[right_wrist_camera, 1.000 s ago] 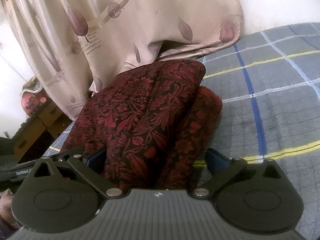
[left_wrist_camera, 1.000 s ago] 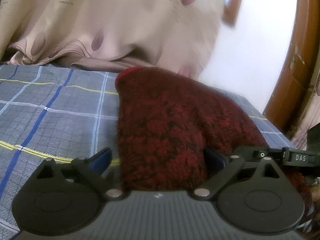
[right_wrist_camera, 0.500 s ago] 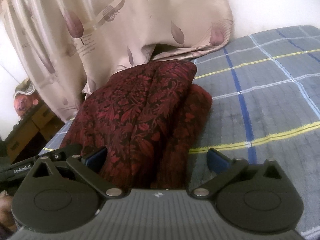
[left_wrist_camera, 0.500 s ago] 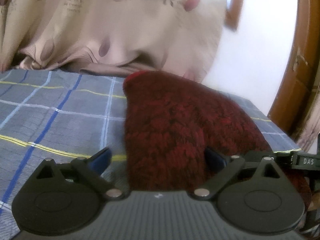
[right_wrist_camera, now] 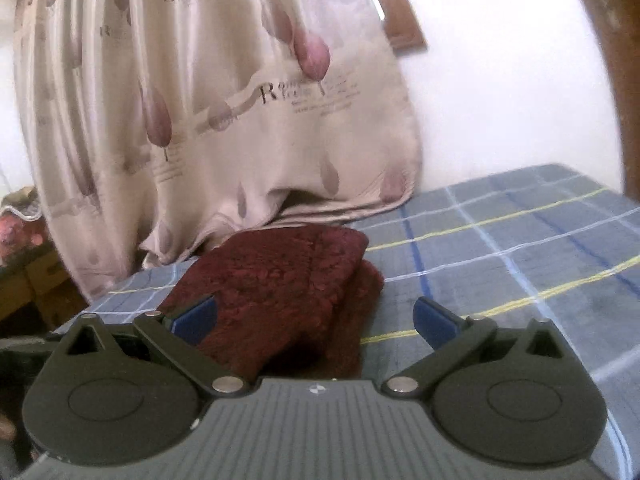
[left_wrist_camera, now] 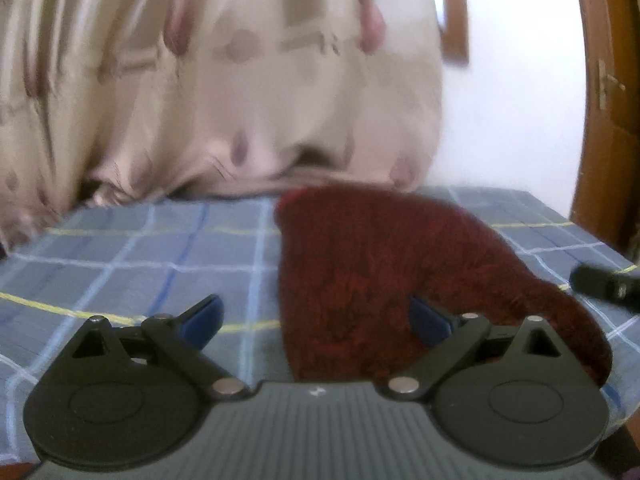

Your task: Fold small clothes

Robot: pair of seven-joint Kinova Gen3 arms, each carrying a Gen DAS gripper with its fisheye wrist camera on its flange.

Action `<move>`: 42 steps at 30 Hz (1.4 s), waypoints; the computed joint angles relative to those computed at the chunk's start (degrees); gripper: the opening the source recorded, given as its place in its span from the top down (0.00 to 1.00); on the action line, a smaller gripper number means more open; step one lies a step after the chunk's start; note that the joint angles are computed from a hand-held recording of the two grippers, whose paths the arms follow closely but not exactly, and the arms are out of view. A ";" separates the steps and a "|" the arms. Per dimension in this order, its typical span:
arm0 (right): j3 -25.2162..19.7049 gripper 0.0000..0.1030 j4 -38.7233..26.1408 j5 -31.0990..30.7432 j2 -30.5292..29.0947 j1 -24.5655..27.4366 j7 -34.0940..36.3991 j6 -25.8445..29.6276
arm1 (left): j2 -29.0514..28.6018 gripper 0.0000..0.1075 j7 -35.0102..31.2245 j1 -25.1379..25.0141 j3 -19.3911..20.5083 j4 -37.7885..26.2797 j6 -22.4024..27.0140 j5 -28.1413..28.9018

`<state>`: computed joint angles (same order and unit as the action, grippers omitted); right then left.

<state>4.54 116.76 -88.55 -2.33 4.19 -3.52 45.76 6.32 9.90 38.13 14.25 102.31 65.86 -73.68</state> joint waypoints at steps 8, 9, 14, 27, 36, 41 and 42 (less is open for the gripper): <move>-1.31 0.00 6.18 3.78 -7.88 -2.80 -6.63 -10.24 | 1.00 0.04 1.14 4.48 1.67 -2.17 8.24 -2.64; -1.27 0.00 6.83 3.76 -8.67 -3.02 -7.02 -11.01 | 0.81 0.04 1.40 4.81 1.70 -2.14 8.50 -2.99; -0.89 0.00 8.76 -0.92 -11.97 -5.53 -2.22 -16.11 | -0.91 0.04 4.75 5.47 2.33 -1.66 9.02 -4.79; 3.43 0.00 7.87 -1.78 -13.93 -5.05 0.08 -6.89 | -4.15 0.04 0.69 4.21 4.69 -4.42 7.94 -4.93; 2.63 0.00 8.15 -3.33 -14.63 -4.15 2.46 -6.88 | -5.08 0.04 -0.45 2.09 5.15 -4.37 4.96 -2.59; 1.38 0.00 7.85 -1.71 -15.17 -4.52 2.40 -9.29 | -5.53 0.04 -0.20 0.43 5.11 -3.53 2.88 -0.67; 0.98 0.00 7.56 -0.28 -15.27 -4.67 1.41 -10.13 | -5.34 0.04 -1.03 0.11 5.01 -3.79 2.69 0.21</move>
